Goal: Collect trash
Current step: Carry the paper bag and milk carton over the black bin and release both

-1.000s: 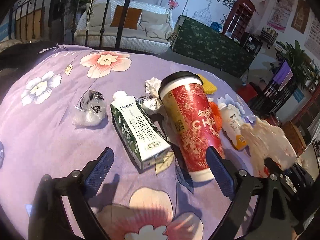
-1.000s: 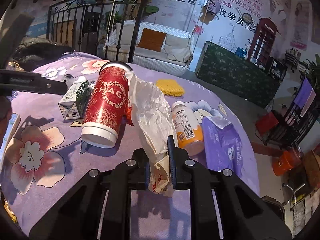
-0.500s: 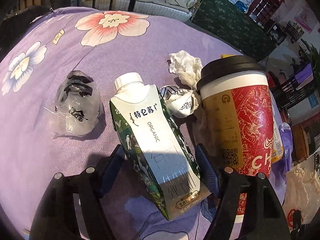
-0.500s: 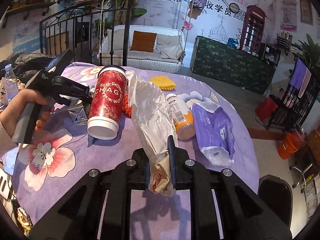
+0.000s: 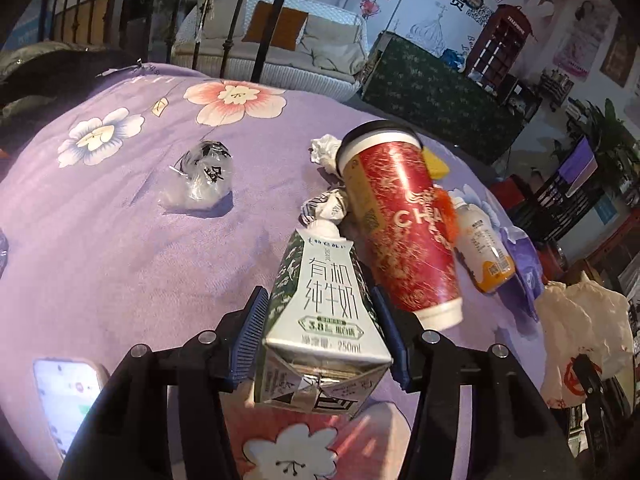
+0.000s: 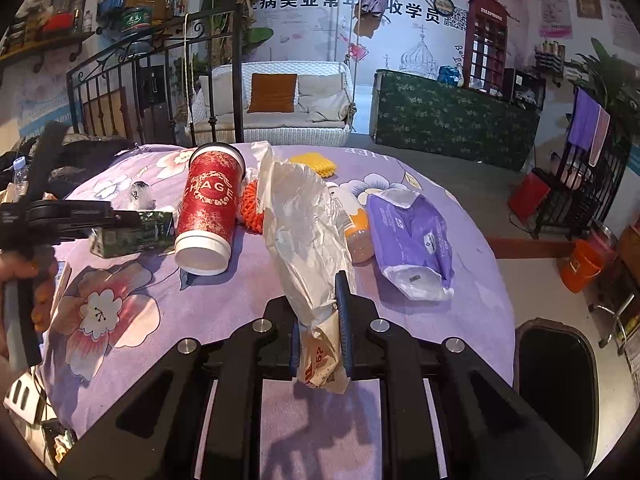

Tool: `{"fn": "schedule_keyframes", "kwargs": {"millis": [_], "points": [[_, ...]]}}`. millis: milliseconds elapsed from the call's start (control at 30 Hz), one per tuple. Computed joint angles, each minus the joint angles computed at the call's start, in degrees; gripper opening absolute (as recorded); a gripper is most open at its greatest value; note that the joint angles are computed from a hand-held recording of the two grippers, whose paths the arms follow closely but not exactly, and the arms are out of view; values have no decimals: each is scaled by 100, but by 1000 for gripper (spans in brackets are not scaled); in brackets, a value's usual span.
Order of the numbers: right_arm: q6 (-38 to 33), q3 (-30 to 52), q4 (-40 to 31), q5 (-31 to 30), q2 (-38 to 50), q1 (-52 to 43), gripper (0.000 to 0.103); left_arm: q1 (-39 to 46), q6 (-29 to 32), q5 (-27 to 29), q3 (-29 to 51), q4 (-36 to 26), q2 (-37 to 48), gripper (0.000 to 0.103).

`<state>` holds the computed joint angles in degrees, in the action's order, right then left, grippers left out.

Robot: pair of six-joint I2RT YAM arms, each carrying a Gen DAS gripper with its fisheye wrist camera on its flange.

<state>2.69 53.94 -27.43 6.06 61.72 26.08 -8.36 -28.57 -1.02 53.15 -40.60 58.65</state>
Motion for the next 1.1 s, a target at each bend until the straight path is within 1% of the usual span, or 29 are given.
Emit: {"fn": "schedule_keyframes", "kwargs": {"millis": [33, 67, 100, 167, 233, 367, 467, 500, 567, 600, 667, 800, 933, 1000, 1100], "points": [[25, -68, -8, -8, -79, -20, 16, -264, -127, -194, 2, -34, -69, 52], [35, -103, -26, -22, -124, -42, 16, -332, -160, -199, -31, -86, -182, 52], [28, -127, -35, -43, -151, -79, 16, -499, -319, -259, -8, 36, -61, 52], [26, -209, -72, -68, -289, -153, 16, -577, -435, -233, -79, 144, -103, 52], [13, -279, -131, -107, -448, -254, 16, -849, -584, -377, -163, 163, -324, 52], [21, -432, -267, -278, -791, -577, 16, -1531, -949, -846, -178, 22, -627, 52], [-98, -550, -368, -356, -1035, -876, 16, -2151, -1095, -1293, -37, -22, -625, 52], [-151, -577, -409, -431, -1116, -1058, 16, -2429, -1200, -1460, 4, -38, -623, 52], [-244, -625, -475, -584, -1270, -1415, 16, -2770, -1278, -1547, 95, 53, -548, 52], [-303, -646, -513, -668, -1345, -1620, 16, -3089, -1394, -1735, 172, 42, -469, 52], [-471, -667, -592, -923, -1466, -2184, 16, -3465, -1402, -1875, 283, 187, -318, 52], [-873, -622, -729, -1585, -1466, -3516, 16, -3943, -1288, -1827, 444, 613, 116, 52], [-1314, -553, -754, -2151, -1117, -4940, 16, -4193, -1126, -1589, 576, 1109, 637, 52], [-1460, -532, -692, -2192, -895, -5330, 16, -4255, -1027, -1401, 676, 1351, 929, 52], [-1631, -446, -581, -2187, -322, -5845, 16, -4460, -917, -1266, 910, 1592, 1399, 52]]}}
